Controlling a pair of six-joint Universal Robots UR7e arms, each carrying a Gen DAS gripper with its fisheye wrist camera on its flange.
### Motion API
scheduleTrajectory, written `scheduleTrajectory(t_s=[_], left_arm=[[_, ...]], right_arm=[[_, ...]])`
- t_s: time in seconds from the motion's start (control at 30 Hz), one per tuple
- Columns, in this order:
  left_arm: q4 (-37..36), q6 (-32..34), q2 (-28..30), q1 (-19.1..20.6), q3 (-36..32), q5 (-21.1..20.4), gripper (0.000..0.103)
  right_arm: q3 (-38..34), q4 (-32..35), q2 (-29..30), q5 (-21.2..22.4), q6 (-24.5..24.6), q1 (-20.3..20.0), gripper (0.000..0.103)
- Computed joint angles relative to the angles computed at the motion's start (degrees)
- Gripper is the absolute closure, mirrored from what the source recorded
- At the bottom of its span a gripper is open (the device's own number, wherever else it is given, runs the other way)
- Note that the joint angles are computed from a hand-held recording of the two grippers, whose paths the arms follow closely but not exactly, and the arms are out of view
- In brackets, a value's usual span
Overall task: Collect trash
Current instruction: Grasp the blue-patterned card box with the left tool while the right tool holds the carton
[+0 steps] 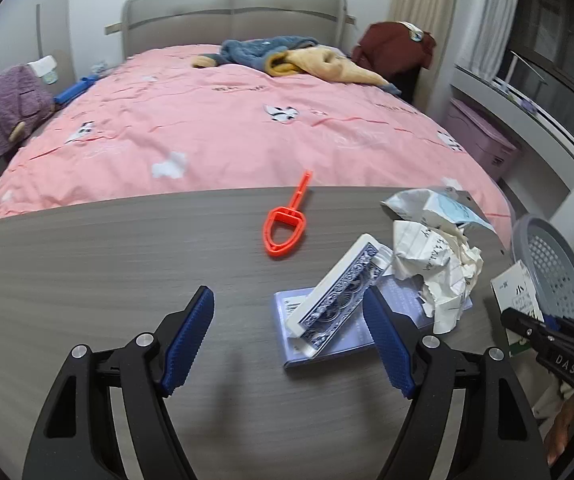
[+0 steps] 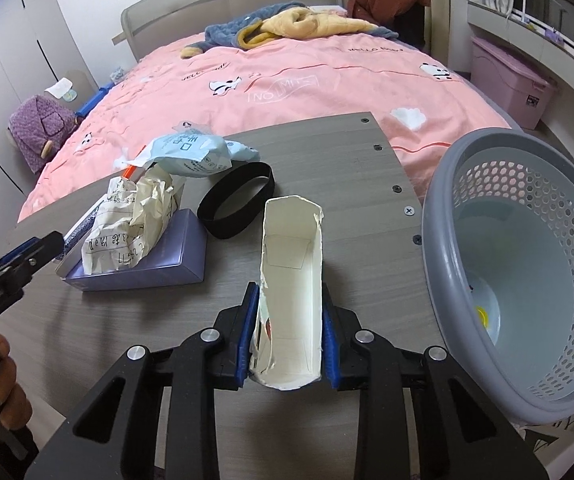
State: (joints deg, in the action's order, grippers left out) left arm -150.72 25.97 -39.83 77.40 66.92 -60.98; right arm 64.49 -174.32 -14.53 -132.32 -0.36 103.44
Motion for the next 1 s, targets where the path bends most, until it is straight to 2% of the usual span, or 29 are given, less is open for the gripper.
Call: scheduleTrajectory(t_s=[0.23,0.63,0.9,1.0], left_arm=[[4.43,3.34,2.30,0.35,-3.57,-1.94,0.029],[4.70,5.63,3.84,0.63,-5.09,-3.90,0.030],[3.91,7.03,3.01,0.21,-3.04,-4.23,0.059],[4.35,6.56,2.68,0.16,-2.79,-4.62,0.074]], right_arm=[[1.10,-0.86,-0.88,0.35,0.14,-0.17,0.075],[0.82,-0.45,-0.72,0.36,-0.11,-0.11,0.075],[0.10,0.60,-0.34,-0.04,0.12,-0.11,0.075],[0.15,0.31,-0.38,0.05,-0.03,-0.11,0.075]])
